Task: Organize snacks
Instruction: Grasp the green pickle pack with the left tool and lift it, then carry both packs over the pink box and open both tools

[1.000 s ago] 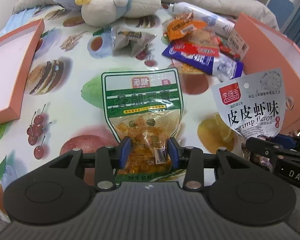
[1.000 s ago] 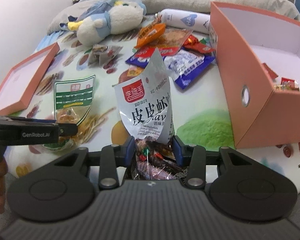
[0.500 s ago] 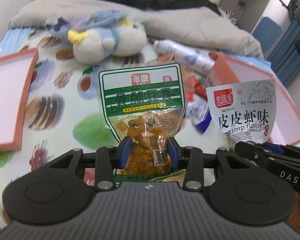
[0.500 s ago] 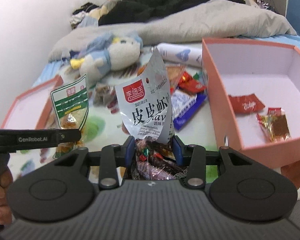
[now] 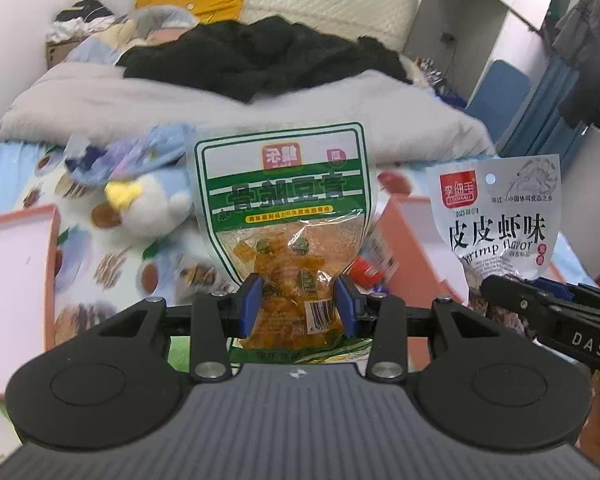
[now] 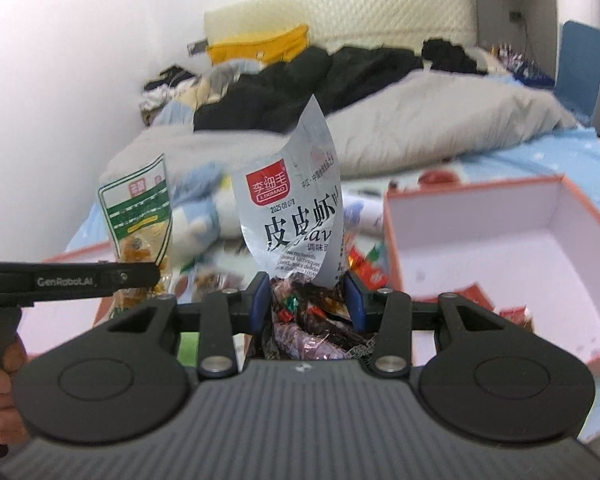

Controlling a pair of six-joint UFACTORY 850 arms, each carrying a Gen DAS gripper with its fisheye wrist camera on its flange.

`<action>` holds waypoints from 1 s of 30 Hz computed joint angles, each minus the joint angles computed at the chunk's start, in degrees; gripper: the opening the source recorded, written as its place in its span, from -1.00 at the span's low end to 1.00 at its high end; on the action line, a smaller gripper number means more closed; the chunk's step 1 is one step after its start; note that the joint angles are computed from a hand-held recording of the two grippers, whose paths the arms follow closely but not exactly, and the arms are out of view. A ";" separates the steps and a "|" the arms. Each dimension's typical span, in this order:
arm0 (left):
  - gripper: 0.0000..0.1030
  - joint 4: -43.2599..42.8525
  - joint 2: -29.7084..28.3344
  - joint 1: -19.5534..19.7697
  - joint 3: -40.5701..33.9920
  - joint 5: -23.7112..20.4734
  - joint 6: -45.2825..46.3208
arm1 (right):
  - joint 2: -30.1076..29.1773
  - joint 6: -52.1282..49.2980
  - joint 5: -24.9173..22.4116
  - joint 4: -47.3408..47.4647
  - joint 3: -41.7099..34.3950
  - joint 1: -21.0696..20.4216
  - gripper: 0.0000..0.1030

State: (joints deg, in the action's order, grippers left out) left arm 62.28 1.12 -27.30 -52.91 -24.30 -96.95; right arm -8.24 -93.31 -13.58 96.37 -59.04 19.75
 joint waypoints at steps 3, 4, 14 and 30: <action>-0.12 0.63 -1.07 -0.24 -2.74 -0.70 0.27 | -0.05 -5.14 0.19 5.03 -1.28 -0.57 -0.15; -0.12 0.83 -1.40 -0.33 -3.67 -0.64 0.61 | -0.15 -6.52 -0.12 6.28 -1.65 -0.97 -0.15; -0.12 0.13 -7.87 -2.21 -14.16 1.09 4.20 | -0.61 -14.84 -0.35 15.27 -3.81 -4.88 -0.15; -0.11 -35.78 -31.87 -1.79 -38.83 6.82 45.09 | -11.94 -0.82 3.70 3.44 -10.84 -10.43 -0.15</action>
